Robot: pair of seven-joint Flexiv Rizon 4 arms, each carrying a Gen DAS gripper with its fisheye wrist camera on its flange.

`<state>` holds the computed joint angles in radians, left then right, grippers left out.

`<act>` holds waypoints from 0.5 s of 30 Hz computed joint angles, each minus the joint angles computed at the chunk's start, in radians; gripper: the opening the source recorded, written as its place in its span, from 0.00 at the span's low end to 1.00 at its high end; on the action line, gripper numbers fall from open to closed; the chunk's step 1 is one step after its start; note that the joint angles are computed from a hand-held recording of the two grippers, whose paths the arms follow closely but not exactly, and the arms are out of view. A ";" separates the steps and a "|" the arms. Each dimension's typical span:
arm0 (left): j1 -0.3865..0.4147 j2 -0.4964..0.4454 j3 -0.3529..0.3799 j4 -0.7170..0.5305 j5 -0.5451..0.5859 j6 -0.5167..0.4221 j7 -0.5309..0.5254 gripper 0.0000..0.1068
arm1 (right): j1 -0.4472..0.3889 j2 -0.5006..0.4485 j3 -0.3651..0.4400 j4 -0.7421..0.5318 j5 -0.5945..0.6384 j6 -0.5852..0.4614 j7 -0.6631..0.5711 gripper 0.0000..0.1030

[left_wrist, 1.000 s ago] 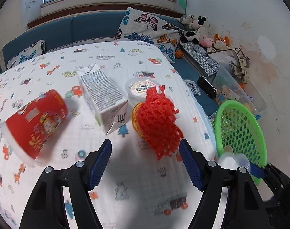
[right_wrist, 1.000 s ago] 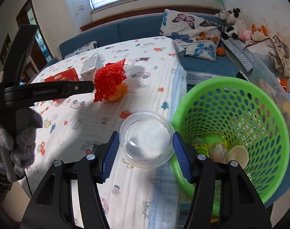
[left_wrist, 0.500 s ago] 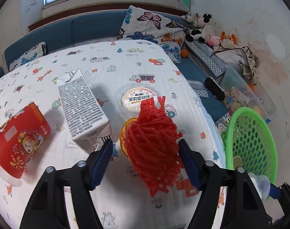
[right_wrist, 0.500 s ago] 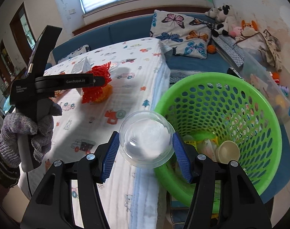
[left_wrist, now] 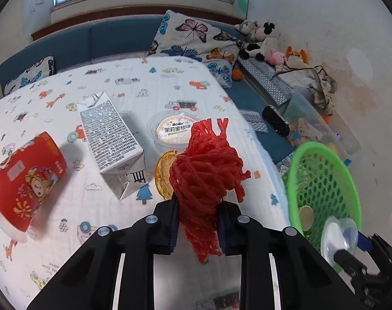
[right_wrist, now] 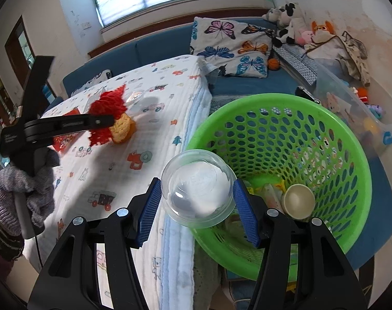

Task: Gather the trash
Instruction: 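Drop the dome lid in the basket with the right tool while the left tool grasps the red net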

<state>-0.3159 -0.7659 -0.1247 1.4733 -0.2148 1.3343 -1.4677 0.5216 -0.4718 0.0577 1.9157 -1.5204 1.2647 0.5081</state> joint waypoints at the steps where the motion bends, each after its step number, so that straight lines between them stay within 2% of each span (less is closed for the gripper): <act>1: 0.009 0.012 -0.014 0.019 -0.002 0.013 0.009 0.22 | -0.001 0.007 -0.001 0.008 -0.004 -0.005 0.008 0.56; 8: 0.055 0.084 -0.102 0.126 -0.032 0.082 0.086 0.22 | -0.024 0.052 0.012 0.072 0.016 -0.054 0.035 0.56; 15: 0.062 0.116 -0.158 0.159 -0.065 0.099 0.160 0.22 | -0.056 0.076 0.016 0.122 0.027 -0.062 0.070 0.57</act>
